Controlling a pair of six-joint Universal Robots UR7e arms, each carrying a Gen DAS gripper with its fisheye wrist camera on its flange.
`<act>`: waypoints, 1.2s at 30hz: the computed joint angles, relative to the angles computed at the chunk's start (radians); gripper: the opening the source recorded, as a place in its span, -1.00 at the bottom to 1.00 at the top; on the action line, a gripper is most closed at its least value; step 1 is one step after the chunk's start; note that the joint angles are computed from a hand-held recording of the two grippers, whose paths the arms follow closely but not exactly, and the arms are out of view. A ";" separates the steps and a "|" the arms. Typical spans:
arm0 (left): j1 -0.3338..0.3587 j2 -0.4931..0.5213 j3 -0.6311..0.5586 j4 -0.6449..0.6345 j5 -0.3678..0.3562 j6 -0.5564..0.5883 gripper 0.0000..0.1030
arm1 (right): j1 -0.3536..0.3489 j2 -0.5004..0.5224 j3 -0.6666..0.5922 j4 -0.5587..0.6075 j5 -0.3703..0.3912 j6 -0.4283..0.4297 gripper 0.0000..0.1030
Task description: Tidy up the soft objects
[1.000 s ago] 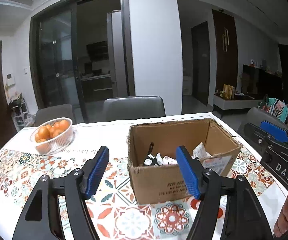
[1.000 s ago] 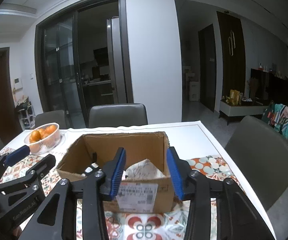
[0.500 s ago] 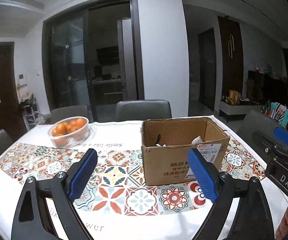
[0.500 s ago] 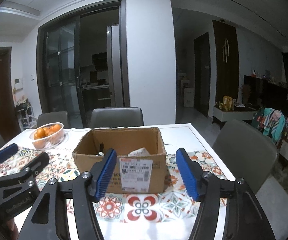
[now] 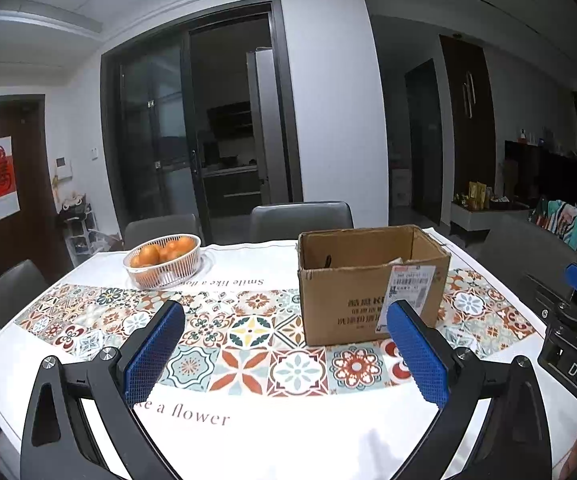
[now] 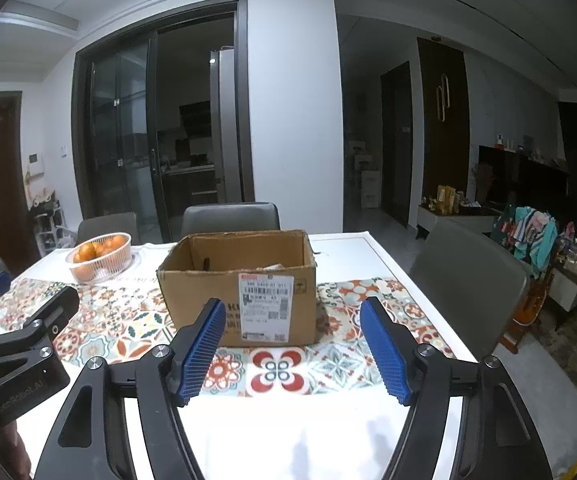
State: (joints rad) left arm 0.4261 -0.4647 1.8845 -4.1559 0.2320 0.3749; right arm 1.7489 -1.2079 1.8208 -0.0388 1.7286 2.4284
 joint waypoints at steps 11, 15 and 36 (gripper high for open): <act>-0.071 0.034 -0.002 -0.155 0.047 0.105 1.00 | -0.018 -0.074 0.082 -0.005 -0.023 0.005 0.44; -0.092 0.047 0.000 -0.201 0.064 0.133 1.00 | -0.029 -0.101 0.113 -0.013 -0.037 -0.005 0.44; -0.141 0.074 0.010 -0.232 0.096 0.149 1.00 | -0.064 -0.171 0.203 -0.036 -0.071 -0.018 0.44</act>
State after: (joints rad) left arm 0.2849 -0.3906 1.8947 -4.3875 0.3285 0.5244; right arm 1.6849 -1.3785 2.0239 -0.0750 1.6576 2.4102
